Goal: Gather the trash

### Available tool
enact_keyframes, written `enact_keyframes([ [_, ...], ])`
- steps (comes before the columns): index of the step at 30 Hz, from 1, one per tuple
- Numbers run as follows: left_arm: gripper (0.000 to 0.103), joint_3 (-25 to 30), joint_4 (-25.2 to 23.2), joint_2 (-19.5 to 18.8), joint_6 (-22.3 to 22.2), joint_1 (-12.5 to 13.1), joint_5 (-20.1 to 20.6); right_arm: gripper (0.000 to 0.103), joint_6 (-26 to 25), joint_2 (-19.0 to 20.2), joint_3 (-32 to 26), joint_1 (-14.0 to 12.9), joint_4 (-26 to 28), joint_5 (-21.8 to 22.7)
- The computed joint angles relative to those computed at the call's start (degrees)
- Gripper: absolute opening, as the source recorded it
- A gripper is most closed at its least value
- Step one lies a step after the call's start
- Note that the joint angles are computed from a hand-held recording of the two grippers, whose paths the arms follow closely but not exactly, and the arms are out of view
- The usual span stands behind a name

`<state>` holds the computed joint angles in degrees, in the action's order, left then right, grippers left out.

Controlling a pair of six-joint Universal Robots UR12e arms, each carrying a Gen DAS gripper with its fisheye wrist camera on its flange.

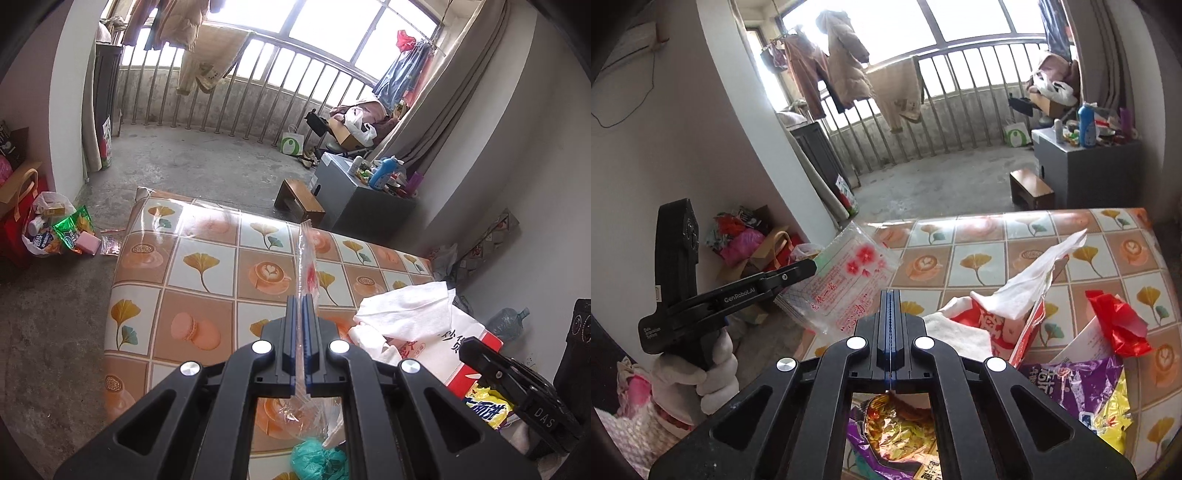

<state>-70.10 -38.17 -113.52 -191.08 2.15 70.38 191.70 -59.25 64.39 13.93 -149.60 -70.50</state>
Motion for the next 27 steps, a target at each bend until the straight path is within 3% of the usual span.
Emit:
enact_keyframes([
  [4,0.002,0.1,1.7,0.4,-0.8,0.0,0.6,0.0,2.6,-1.5,2.5,-1.0,-8.9,1.5],
  [9,0.002,0.6,5.3,1.1,-1.6,-0.2,-0.1,0.0,11.6,-3.5,6.3,-4.7,-22.8,9.7],
  [13,0.002,0.8,8.9,1.6,-1.8,-0.8,-1.2,0.0,17.2,-6.1,10.3,-7.5,-30.9,10.6],
  [22,0.002,2.5,11.5,1.6,1.5,-4.0,-6.8,0.0,23.0,-12.9,20.9,-11.1,-36.3,1.9],
  [25,0.003,3.5,12.4,0.9,3.8,-5.8,-7.2,0.0,24.9,-14.3,23.1,-11.9,-35.6,1.2],
  [27,0.003,3.8,13.6,0.6,4.5,-6.8,-6.2,0.0,23.7,-14.7,23.4,-11.8,-33.1,3.0],
])
